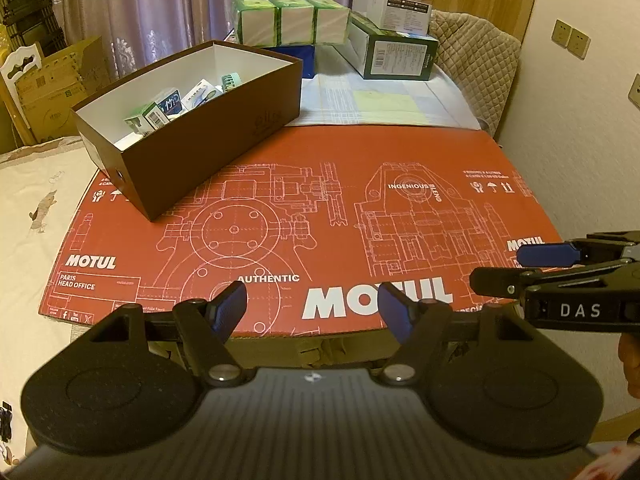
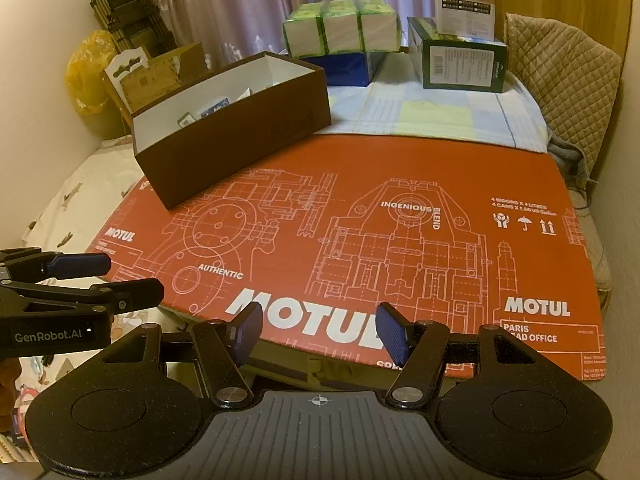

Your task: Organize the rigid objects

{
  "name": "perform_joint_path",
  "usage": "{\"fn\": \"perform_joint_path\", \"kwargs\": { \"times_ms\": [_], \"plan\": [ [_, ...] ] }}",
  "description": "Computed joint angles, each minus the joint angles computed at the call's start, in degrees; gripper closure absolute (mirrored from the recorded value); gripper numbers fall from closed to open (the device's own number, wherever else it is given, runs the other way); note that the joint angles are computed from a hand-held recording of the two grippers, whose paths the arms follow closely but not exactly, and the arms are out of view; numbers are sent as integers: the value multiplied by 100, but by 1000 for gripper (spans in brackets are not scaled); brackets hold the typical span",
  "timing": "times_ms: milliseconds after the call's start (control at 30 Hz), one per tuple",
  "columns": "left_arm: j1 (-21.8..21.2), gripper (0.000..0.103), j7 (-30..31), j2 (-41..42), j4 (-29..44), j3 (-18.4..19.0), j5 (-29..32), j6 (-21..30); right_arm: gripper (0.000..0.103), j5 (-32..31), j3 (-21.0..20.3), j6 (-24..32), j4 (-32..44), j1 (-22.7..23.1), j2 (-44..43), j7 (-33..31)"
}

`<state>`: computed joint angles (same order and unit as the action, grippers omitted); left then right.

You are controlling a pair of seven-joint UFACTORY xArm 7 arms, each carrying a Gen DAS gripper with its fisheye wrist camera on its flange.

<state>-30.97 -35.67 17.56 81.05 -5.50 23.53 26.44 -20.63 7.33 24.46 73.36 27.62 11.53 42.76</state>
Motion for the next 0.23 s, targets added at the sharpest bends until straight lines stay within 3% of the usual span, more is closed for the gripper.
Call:
{"fn": "perform_joint_path", "kwargs": {
  "times_ms": [233],
  "plan": [
    [-9, 34, 0, 124, 162, 18, 23, 92, 43, 190, 26, 21, 121, -40, 106, -250]
  ]
}}
